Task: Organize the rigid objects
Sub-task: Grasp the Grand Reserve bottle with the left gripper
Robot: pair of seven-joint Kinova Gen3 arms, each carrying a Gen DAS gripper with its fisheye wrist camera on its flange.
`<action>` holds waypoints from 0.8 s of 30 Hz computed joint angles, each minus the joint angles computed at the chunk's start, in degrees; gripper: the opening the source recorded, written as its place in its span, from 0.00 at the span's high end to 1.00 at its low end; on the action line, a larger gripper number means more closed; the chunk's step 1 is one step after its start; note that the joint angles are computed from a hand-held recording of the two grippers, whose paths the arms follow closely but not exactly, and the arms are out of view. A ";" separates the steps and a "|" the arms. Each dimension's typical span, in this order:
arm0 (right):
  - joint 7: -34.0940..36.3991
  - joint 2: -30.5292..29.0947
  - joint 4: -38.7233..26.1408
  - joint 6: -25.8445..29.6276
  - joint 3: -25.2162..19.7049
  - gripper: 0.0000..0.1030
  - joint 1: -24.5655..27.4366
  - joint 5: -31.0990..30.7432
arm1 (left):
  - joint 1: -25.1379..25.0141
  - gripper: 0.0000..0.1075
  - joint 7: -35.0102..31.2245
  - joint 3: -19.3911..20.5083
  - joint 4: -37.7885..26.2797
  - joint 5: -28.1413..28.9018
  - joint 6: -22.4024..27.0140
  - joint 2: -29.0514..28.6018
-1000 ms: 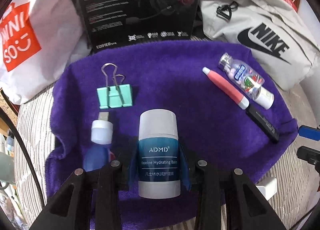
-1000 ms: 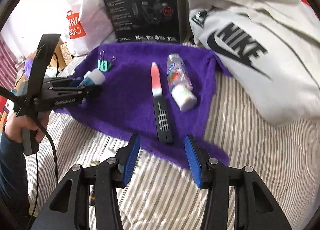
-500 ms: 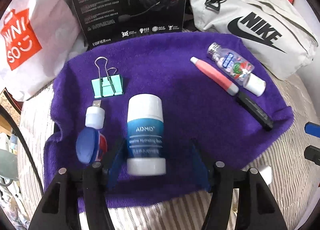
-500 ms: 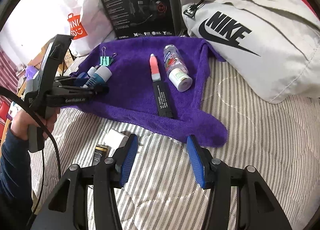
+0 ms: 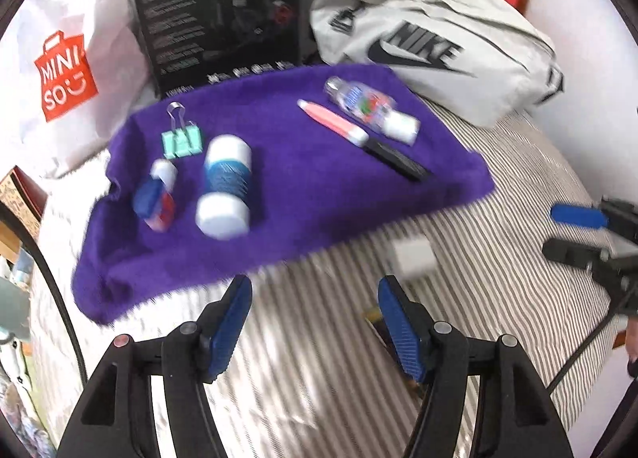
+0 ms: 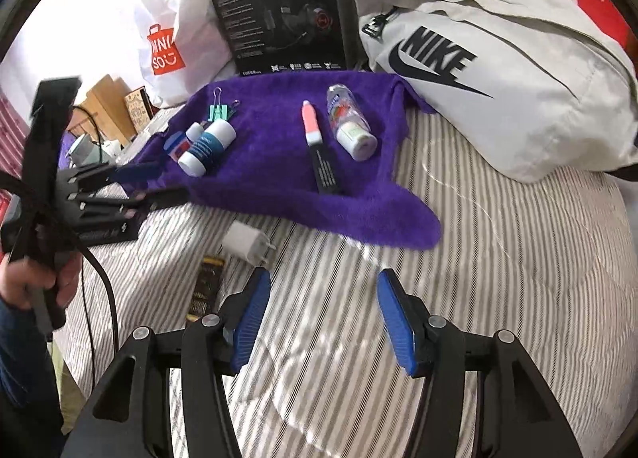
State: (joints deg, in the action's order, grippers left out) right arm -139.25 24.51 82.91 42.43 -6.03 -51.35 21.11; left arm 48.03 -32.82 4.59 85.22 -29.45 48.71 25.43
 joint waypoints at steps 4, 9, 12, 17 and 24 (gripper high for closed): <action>-3.57 -2.51 3.12 0.43 0.86 0.46 -1.76 2.49 | 1.17 0.40 1.30 0.94 1.07 1.19 -1.69 0.44; -8.72 -5.31 7.23 -0.41 0.10 0.42 -1.88 4.61 | 3.18 0.40 -1.05 1.18 -2.37 1.81 0.93 3.89; -10.61 -6.01 8.42 -0.24 -0.79 0.42 -1.84 5.66 | 6.87 0.37 1.30 -1.36 -2.05 -1.22 3.97 4.69; -12.32 -6.32 9.38 0.46 -2.05 0.42 -1.98 6.70 | 5.15 0.37 4.79 -0.76 3.71 -1.91 0.01 1.22; -9.72 -4.70 8.25 -0.11 -3.05 0.42 -1.07 5.02 | 5.63 0.45 3.15 -0.02 3.80 -4.92 -2.63 1.88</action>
